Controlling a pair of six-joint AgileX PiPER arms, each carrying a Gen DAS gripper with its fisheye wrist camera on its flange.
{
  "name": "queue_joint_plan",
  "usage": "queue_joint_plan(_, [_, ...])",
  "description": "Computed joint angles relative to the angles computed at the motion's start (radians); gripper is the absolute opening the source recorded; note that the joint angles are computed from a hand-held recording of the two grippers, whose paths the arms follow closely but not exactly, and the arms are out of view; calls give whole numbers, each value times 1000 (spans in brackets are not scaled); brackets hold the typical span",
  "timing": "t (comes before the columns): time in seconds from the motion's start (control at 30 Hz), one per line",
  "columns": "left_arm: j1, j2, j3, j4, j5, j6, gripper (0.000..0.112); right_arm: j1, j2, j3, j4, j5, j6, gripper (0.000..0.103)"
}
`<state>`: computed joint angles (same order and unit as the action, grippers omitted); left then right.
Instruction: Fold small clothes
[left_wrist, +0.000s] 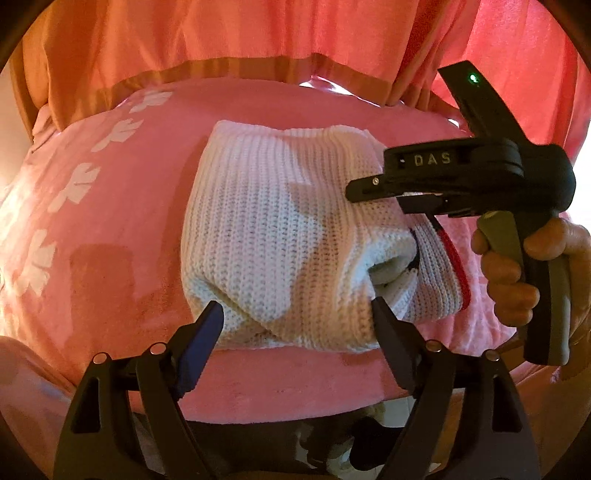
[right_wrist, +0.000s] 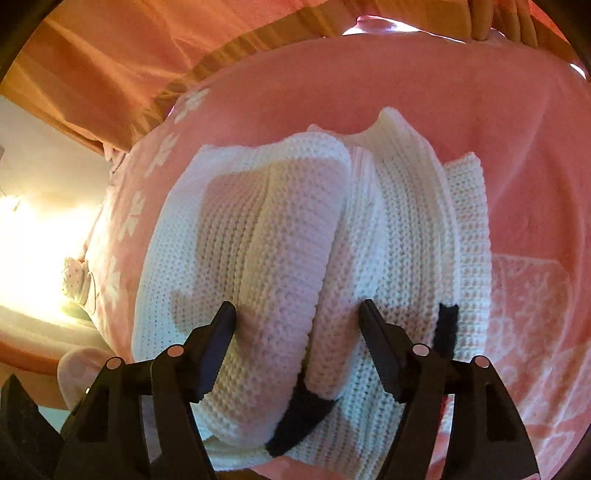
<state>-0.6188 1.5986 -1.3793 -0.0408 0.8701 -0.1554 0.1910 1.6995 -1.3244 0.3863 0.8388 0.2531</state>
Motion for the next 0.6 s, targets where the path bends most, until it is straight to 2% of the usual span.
queue_joint_plan(0.27, [-8,-2,13,4,7,-2,79,-61,-12,38,181,-15,-92,71])
queue_joint_plan(0.33, [-7,-4,17,6,11,-2,79,-55,-1,24,174,-7,-85,71])
queue_joint_plan(0.43, [11,-20,33,-26,14,24,85,-42,14,-5,160,5,-80,71])
queue_joint_plan(0.53, [67,-58,78,-122,7,112,86,-31,29,-27,133,15,-62,71])
queue_joint_plan(0.6, [95,-79,101,-136,13,134,86,-19,36,-34,110,14,-48,71])
